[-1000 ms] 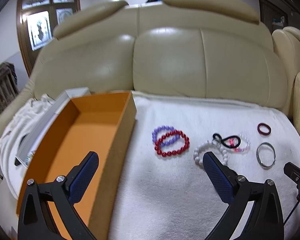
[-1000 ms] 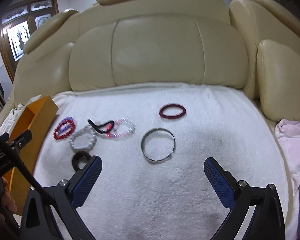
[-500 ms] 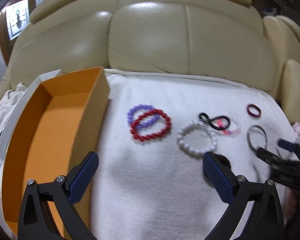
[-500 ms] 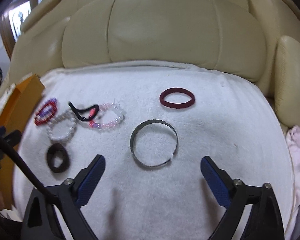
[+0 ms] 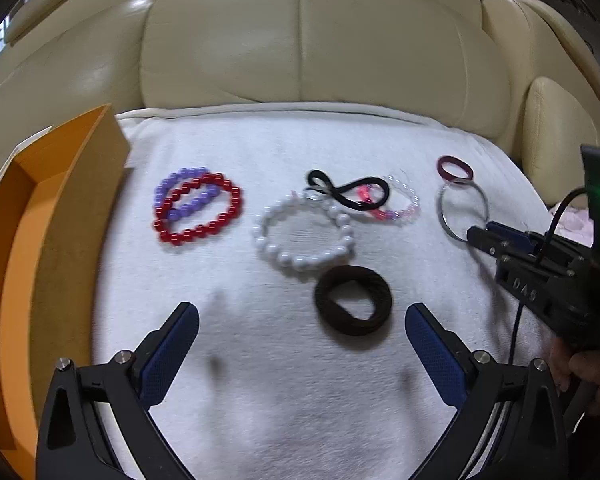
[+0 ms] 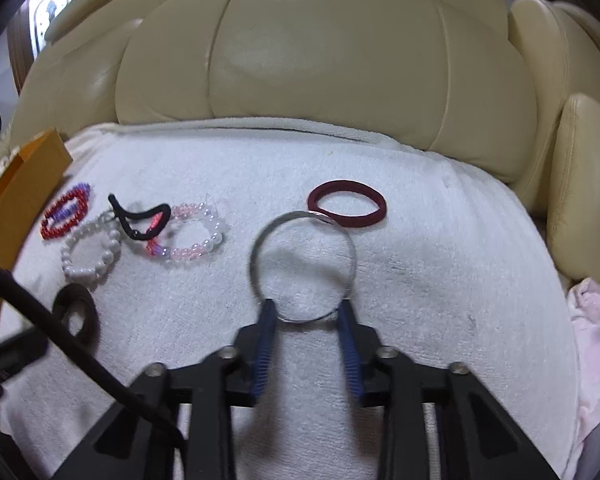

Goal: Organize jewelry
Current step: 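Grasp the silver bangle with the right tool while the left tool grasps the black hair tie, then carry the bangle into the orange box with the right tool while the left drops the black tie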

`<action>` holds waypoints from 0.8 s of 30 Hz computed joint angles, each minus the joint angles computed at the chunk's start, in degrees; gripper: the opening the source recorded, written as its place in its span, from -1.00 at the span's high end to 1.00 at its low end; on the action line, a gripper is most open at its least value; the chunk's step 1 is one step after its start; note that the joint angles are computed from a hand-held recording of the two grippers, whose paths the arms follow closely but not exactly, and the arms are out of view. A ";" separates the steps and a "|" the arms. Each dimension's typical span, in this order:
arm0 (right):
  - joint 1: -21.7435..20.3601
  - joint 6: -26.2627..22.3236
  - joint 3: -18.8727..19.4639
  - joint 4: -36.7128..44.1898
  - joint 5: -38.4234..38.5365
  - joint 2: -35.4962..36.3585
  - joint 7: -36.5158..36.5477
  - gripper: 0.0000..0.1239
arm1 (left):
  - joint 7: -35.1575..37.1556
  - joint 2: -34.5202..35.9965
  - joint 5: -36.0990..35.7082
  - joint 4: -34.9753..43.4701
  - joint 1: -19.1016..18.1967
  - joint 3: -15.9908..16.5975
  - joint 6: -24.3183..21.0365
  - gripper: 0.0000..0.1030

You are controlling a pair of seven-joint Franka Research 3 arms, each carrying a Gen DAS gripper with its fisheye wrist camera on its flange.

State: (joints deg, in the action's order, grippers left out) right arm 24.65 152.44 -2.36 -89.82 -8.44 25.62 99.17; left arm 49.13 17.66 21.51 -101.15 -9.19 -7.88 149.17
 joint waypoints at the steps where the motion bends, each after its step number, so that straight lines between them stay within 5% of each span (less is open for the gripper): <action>1: -1.04 -0.02 0.76 0.25 1.54 0.16 -0.96 0.59 | 0.23 0.40 -0.08 0.43 -0.07 -0.15 0.04 -0.92; 5: -4.51 -2.05 3.87 1.45 8.55 0.22 -6.19 0.54 | 1.41 2.90 -0.90 3.01 -0.35 -0.36 -1.40 -0.58; 6: -4.94 -3.07 4.25 2.27 9.70 0.49 -7.38 0.43 | 1.23 3.56 -0.54 3.73 -0.70 -0.13 -2.05 -0.54; 9: -3.18 -1.45 2.12 2.14 7.93 0.29 -6.25 -0.37 | -0.19 3.75 2.85 3.60 -1.97 0.98 -0.72 -0.43; 10: -2.59 1.06 1.66 0.76 7.04 -0.29 -5.89 -0.41 | -0.86 3.62 3.83 3.27 -2.24 1.35 -0.07 -0.37; 12: -2.57 3.13 2.05 0.42 6.77 -0.28 -7.63 -0.41 | -1.22 3.30 4.66 2.57 -2.14 1.47 1.51 0.00; 19: 1.01 -3.70 -1.42 7.92 1.03 5.37 -3.25 -0.30 | 2.52 2.62 1.76 0.98 -0.01 -0.03 4.39 0.39; 24: 2.40 -0.52 -2.51 6.71 -3.60 5.51 -1.56 0.02 | 5.12 0.69 -1.64 -2.15 1.49 -0.73 6.92 0.59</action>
